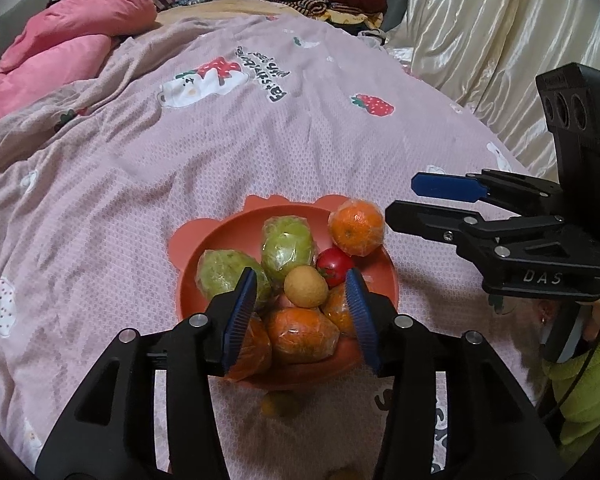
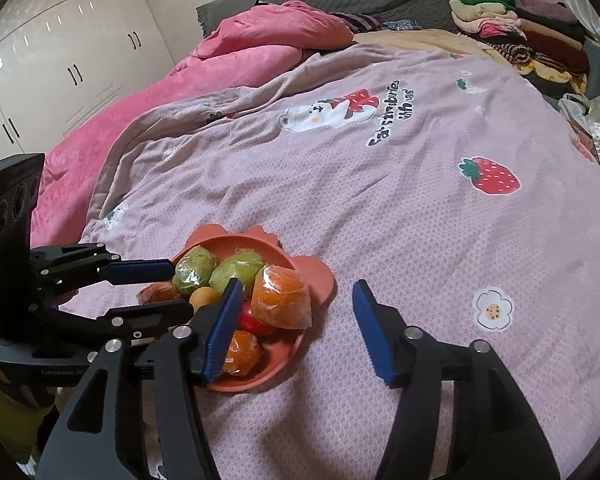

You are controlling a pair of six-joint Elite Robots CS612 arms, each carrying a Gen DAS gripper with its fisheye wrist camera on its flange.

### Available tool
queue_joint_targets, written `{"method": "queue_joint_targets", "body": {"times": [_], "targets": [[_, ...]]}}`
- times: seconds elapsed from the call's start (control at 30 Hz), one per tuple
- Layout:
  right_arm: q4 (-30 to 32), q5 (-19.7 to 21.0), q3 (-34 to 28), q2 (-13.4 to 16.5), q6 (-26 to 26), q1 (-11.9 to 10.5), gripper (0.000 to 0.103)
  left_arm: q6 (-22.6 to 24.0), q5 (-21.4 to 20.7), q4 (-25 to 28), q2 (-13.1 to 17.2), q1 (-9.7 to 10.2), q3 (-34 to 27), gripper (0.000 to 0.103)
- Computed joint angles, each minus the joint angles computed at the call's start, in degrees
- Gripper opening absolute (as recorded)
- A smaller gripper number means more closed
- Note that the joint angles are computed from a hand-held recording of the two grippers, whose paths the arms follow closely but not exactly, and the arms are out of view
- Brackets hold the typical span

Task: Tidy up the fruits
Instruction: 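Lower the tan fruit and wrapped orange onto the plate and open both tools, then withdraw both tools from the plate toward the two loose tan fruits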

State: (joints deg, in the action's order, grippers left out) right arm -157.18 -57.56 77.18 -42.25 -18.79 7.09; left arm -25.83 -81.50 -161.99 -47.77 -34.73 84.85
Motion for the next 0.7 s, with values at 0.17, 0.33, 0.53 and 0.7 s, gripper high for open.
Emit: {"method": "queue_joint_targets", "body": {"times": [0.17,0.33,0.53,0.7], "targets": [[-1.1,-0.1,0.7,-0.5,0.6,-0.1,0.067,-0.3,0.4,-0.8,-0.4,-0.14,0.5,0.048],[-2.6,0.1,1.7,-1.1,1.3,-0.2,0.076,-0.8,1.2,-1.3,-0.8,-0.23,1.0,0.056],[-4.1,-0.1,2.9,-1.8,1.9,-0.4,0.081,-1.5,2.2,-1.9,-1.3,-0.32,1.7,0.065],[-5.2,-0.5,3.7,-2.4,2.2,-0.4,0.087,-2.1,3.1,-2.7,-2.0,-0.42,2.7,0.071]]}}
